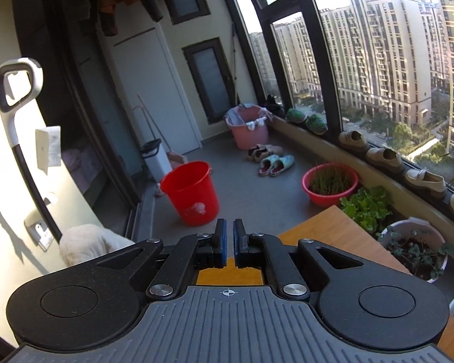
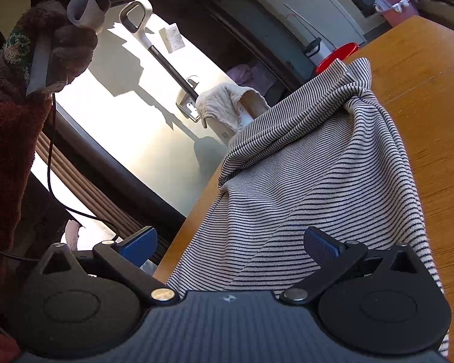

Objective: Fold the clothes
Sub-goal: 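Lift the sleeve and lay it across the shirt body, open left gripper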

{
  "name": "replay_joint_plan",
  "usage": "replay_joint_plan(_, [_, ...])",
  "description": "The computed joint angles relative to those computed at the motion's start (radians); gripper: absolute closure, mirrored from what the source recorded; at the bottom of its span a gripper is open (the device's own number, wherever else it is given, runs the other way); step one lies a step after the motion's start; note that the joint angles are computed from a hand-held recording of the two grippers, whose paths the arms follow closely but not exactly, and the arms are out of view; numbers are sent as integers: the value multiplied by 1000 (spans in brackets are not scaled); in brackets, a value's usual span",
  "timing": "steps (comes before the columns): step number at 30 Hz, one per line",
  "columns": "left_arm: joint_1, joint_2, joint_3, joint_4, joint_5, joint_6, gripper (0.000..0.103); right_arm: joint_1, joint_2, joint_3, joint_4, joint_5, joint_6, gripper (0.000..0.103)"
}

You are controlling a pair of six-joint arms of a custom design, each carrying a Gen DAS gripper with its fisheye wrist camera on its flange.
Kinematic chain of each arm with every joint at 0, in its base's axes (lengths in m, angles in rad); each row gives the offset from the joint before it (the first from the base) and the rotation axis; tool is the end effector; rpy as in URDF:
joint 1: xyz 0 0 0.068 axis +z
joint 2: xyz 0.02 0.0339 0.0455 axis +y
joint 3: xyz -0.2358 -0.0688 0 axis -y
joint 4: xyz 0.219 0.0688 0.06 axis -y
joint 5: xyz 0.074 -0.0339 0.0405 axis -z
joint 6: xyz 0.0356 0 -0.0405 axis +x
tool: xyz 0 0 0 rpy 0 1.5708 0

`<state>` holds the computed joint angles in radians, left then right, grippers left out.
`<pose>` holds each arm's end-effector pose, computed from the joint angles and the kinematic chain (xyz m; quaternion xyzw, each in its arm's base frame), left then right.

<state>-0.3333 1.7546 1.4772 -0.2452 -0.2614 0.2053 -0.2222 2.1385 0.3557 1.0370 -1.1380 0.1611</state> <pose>0.3660 -0.1170 0.2890 0.1655 0.8448 0.0809 0.5024 0.2263 -0.0180 0.0252 -0.0650 0.7988 0.4831 0.3527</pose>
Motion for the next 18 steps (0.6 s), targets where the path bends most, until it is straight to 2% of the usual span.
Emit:
replay_joint_plan(4, [-34, 4, -37, 23, 77, -8, 86, 8, -8, -12, 11, 21, 2, 0])
replay_joint_plan(6, [-29, -3, -84, 32, 111, -16, 85, 19, -9, -15, 29, 37, 14, 0])
replay_joint_plan(8, [-11, -17, -150, 54, 136, -17, 75, 23, -7, -23, 50, 47, 20, 0])
replay_joint_plan(9, [2, -26, -195, 75, 148, -19, 66, 18, -5, -28, 66, 50, 21, 0])
replay_joint_plan(10, [20, -34, -241, 97, 162, -25, 61, 14, -2, -33, 83, 53, 23, 0])
replay_joint_plan(13, [95, -45, -384, 179, 214, -58, 57, 10, 2, -66, 209, 96, 74, 0])
replay_joint_plan(15, [148, -61, -512, 274, 218, -91, 52, 12, -5, -84, 299, 142, 116, 0])
replay_joint_plan(18, [212, -56, -676, 443, 207, -118, 43, 34, -80, -50, 221, 220, 94, 0])
